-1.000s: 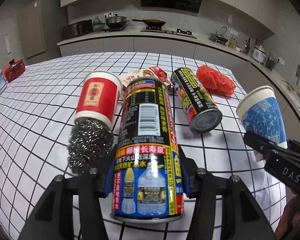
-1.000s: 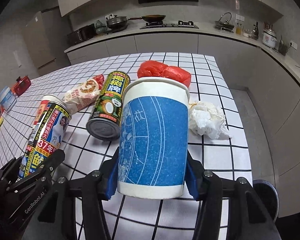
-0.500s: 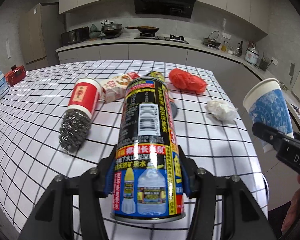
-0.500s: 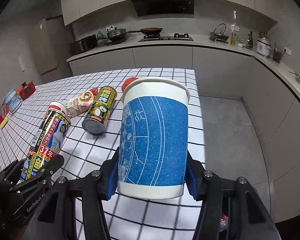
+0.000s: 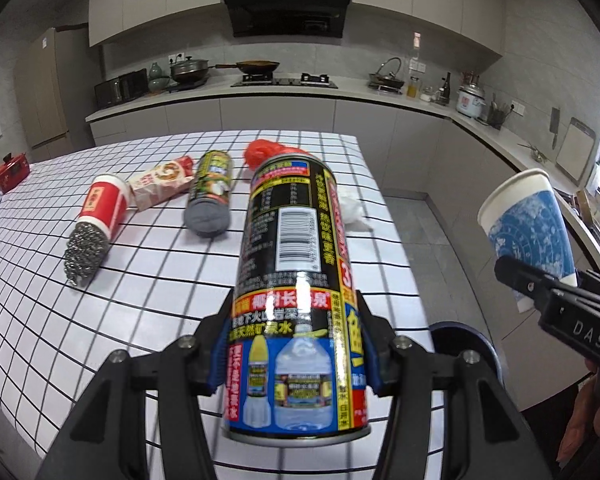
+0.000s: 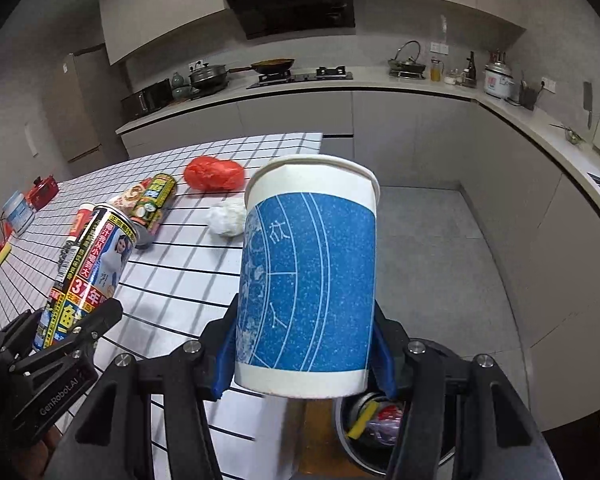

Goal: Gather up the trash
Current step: 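Carry the spray can and blue cup from the island over the bin, then open both grippers to drop the spray can and blue cup into the bin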

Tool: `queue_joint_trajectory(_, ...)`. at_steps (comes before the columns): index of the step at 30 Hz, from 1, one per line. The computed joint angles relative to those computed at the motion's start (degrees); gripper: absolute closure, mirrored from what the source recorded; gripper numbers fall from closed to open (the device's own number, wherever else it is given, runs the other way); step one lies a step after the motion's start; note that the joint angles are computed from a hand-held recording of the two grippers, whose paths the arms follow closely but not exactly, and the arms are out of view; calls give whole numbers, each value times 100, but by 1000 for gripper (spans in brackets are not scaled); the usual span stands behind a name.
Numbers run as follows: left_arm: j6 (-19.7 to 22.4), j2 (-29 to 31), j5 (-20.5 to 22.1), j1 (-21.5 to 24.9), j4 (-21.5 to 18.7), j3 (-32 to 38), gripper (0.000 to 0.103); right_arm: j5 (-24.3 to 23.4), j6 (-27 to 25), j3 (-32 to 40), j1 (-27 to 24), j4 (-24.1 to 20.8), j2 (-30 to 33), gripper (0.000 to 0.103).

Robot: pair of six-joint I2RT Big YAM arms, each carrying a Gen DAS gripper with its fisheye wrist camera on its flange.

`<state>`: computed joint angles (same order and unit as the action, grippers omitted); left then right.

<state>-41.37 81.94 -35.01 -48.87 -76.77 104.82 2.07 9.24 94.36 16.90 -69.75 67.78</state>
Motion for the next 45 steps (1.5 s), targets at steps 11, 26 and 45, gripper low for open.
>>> queue_joint_trajectory(11,-51,825,-6,-562,-29,857,49,-635,-793,-427,-1443,-150,-551,45)
queue_joint_trajectory(26,-474,1774,360,-1162,-20,1427,49,-1876,-2494,-1455,-3260,-222,-771,45)
queue_joint_trajectory(45,-1045,2417,456,-1399,5,1717,49,-2420,-4069,-2323,-3587,-4,-386,45)
